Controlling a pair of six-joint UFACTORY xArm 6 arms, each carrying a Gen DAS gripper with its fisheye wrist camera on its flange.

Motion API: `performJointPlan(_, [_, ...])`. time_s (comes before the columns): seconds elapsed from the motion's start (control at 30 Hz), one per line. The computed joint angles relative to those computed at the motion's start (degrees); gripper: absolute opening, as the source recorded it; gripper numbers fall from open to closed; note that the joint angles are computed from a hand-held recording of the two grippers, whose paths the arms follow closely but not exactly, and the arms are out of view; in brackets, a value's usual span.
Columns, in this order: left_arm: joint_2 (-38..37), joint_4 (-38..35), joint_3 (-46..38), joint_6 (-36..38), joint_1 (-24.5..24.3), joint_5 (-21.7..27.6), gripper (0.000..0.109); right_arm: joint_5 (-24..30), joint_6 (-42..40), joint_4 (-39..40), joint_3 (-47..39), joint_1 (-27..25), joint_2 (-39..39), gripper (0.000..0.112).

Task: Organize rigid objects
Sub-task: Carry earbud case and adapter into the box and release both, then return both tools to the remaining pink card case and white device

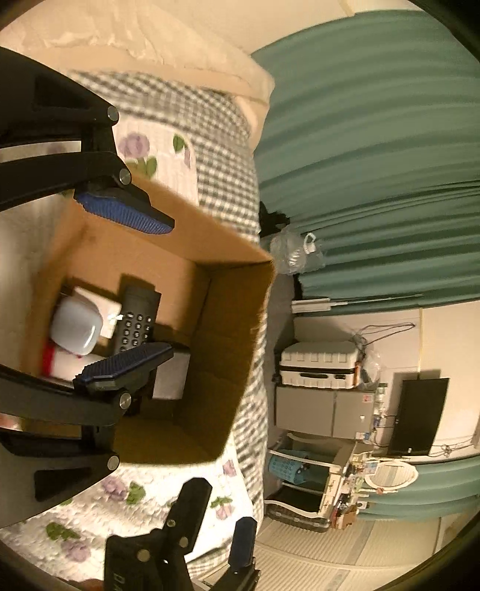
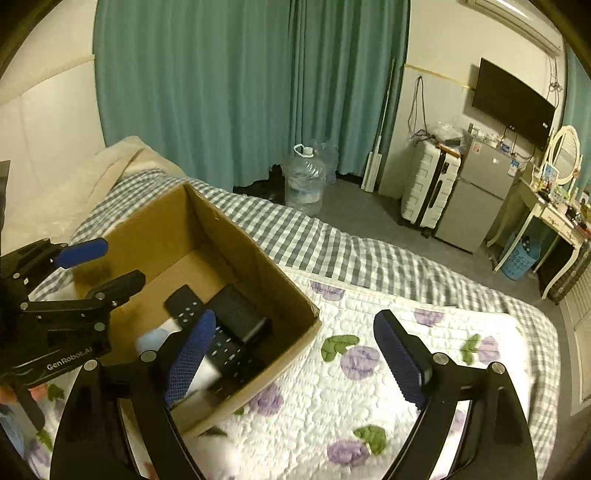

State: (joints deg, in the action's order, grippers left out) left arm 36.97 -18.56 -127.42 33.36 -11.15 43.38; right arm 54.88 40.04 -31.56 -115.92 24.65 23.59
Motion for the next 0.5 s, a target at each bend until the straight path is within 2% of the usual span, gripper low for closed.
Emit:
performJointPlan(0.23, [-17.4,-6.7,19.9,7.1,2.8,-2.2,0.068,7.3,2.6,-3.8,4.4,6.9,-8.7,0.088])
performJointPlan(0.5, [-32.3,-11.8,38.5,14.1,5.0,-4.1,0.068,9.5,10.3,-8.4,17.4,14.6,-20.1,0.090])
